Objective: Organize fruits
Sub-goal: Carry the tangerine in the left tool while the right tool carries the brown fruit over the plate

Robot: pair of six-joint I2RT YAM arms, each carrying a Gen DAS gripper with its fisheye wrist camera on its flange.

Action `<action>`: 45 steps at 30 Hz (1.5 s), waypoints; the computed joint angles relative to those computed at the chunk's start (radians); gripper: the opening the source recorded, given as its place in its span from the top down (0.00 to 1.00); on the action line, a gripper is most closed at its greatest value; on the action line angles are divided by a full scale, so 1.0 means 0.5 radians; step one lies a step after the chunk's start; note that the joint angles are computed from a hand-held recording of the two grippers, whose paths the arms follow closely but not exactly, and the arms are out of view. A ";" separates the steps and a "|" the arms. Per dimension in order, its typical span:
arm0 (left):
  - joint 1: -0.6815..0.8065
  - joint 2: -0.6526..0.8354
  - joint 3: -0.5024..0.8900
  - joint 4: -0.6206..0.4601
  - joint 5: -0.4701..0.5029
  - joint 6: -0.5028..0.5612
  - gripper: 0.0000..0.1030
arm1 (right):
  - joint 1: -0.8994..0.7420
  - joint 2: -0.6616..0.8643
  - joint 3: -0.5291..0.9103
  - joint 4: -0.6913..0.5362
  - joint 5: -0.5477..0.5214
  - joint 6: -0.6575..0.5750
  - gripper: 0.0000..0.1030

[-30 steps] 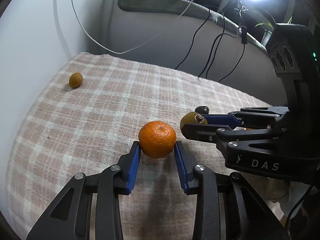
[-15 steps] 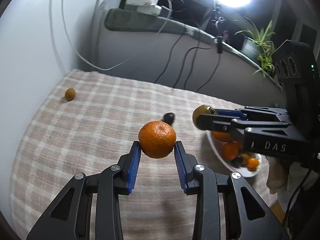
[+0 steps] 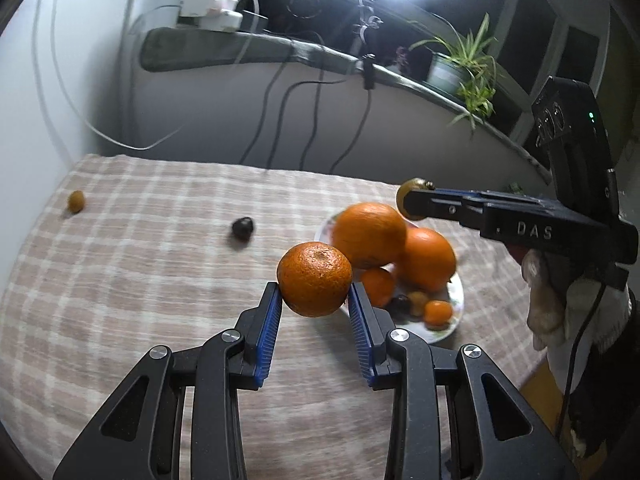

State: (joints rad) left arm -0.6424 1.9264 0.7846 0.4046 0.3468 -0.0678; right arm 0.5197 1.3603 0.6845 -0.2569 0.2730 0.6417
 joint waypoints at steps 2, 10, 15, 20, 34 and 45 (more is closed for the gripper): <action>-0.038 0.004 0.003 -0.005 -0.009 -0.005 0.68 | -0.023 -0.075 -0.067 -0.005 0.006 0.012 0.71; -0.171 0.021 0.025 -0.029 -0.057 -0.014 0.68 | -0.107 -0.354 -0.284 -0.045 0.006 0.038 0.71; -0.220 0.050 0.043 -0.045 -0.069 -0.012 0.68 | -0.109 -0.401 -0.347 -0.040 -0.006 0.056 0.71; -0.261 0.079 0.059 -0.065 -0.079 -0.004 0.68 | -0.094 -0.426 -0.401 -0.023 -0.009 0.087 0.71; -0.322 0.124 0.112 -0.111 -0.103 -0.002 0.68 | -0.287 -0.399 -0.445 0.041 -0.100 -0.012 0.71; -0.338 0.163 0.161 -0.135 -0.104 0.007 0.68 | -0.406 -0.286 -0.452 0.141 -0.176 -0.096 0.71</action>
